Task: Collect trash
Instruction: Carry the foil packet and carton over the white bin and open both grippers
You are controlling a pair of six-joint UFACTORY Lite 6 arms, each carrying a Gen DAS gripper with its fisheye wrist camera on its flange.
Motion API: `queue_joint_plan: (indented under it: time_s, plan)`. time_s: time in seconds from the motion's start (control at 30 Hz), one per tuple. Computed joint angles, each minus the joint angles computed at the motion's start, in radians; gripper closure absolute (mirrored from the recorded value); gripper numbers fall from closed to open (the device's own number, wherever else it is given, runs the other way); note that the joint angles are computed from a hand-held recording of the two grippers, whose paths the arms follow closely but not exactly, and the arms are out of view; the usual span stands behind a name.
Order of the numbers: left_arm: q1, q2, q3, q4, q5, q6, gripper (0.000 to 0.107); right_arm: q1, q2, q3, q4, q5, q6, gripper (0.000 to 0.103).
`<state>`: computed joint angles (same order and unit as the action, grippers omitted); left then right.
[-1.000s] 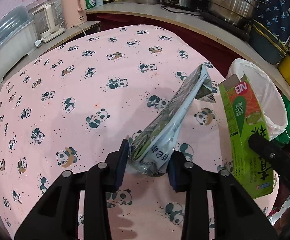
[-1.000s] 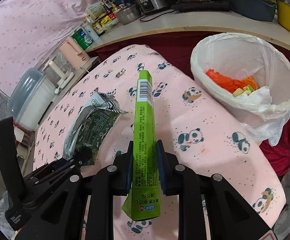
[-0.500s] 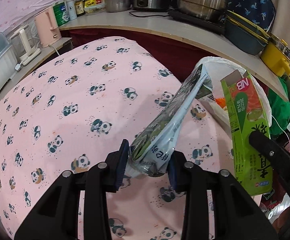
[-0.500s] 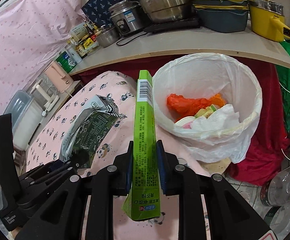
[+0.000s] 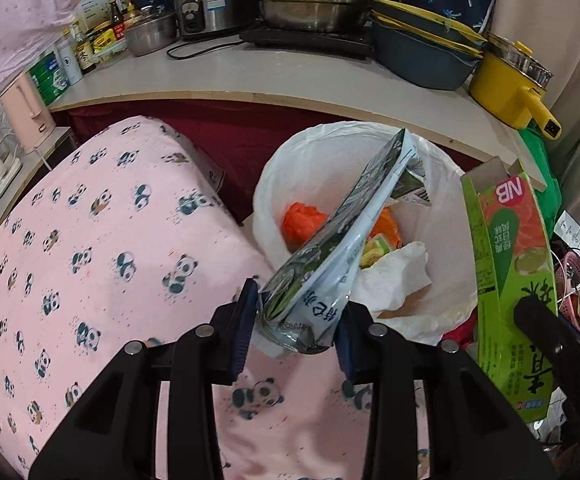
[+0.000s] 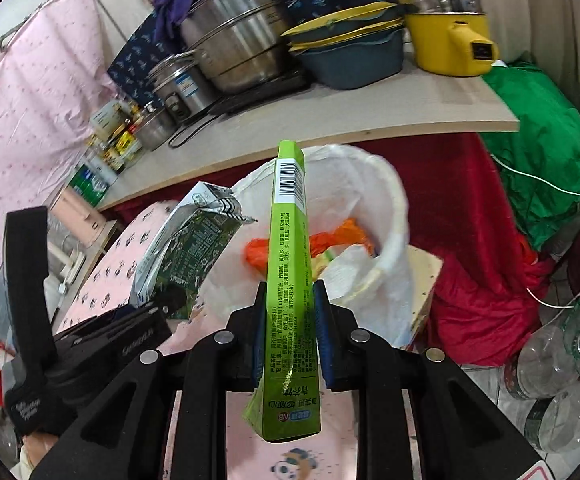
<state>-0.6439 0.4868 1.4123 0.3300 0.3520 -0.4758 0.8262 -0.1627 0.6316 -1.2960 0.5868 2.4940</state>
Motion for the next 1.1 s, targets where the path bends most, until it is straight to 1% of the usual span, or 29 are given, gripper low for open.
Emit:
queue_joint_plan:
  time_s: [0.13, 0.23, 0.3, 0.37, 0.43, 0.47, 0.53, 0.6, 0.7, 0.8, 1.0, 1.07, 1.1]
  plan:
    - [-0.04, 0.109, 0.166, -0.047, 0.05, 0.046, 0.073, -0.015, -0.116, -0.094, 0.03, 0.03, -0.008, 0.082]
    - [-0.055, 0.175, 0.262, -0.09, 0.082, 0.082, 0.073, -0.015, -0.167, -0.131, 0.055, 0.051, -0.017, 0.082]
    - [-0.055, 0.221, 0.327, -0.16, 0.107, 0.136, 0.073, -0.022, -0.196, -0.147, 0.073, 0.061, -0.038, 0.082]
    - [-0.049, 0.237, 0.347, -0.228, 0.106, 0.178, 0.072, -0.036, -0.223, -0.164, 0.078, 0.059, -0.051, 0.082]
    - [-0.046, 0.251, 0.367, -0.261, 0.106, 0.199, 0.064, -0.053, -0.238, -0.178, 0.076, 0.052, -0.058, 0.082]
    - [-0.048, 0.25, 0.366, -0.255, 0.098, 0.193, 0.057, -0.063, -0.24, -0.178, 0.075, 0.045, -0.062, 0.082]
    - [-0.05, 0.225, 0.333, -0.194, 0.062, 0.14, 0.042, -0.078, -0.236, -0.177, 0.064, 0.032, -0.06, 0.082]
    - [-0.049, 0.2, 0.3, -0.121, 0.039, 0.075, 0.036, -0.1, -0.233, -0.176, 0.048, 0.015, -0.063, 0.082]
    - [-0.036, 0.167, 0.261, -0.02, 0.023, -0.016, 0.036, -0.138, -0.201, -0.144, 0.022, -0.02, -0.079, 0.082]
    - [-0.013, 0.115, 0.187, 0.093, 0.005, -0.13, 0.036, -0.172, -0.131, -0.074, -0.007, -0.052, -0.105, 0.082]
    - [0.047, 0.04, 0.071, 0.231, -0.023, -0.27, 0.036, -0.235, 0.091, 0.149, -0.047, -0.137, -0.194, 0.081]
    - [0.07, 0.023, 0.041, 0.252, -0.031, -0.291, 0.035, -0.247, 0.171, 0.231, -0.038, -0.152, -0.237, 0.079]
    - [0.083, 0.015, 0.026, 0.255, -0.037, -0.293, 0.035, -0.252, 0.207, 0.268, -0.032, -0.157, -0.256, 0.072]
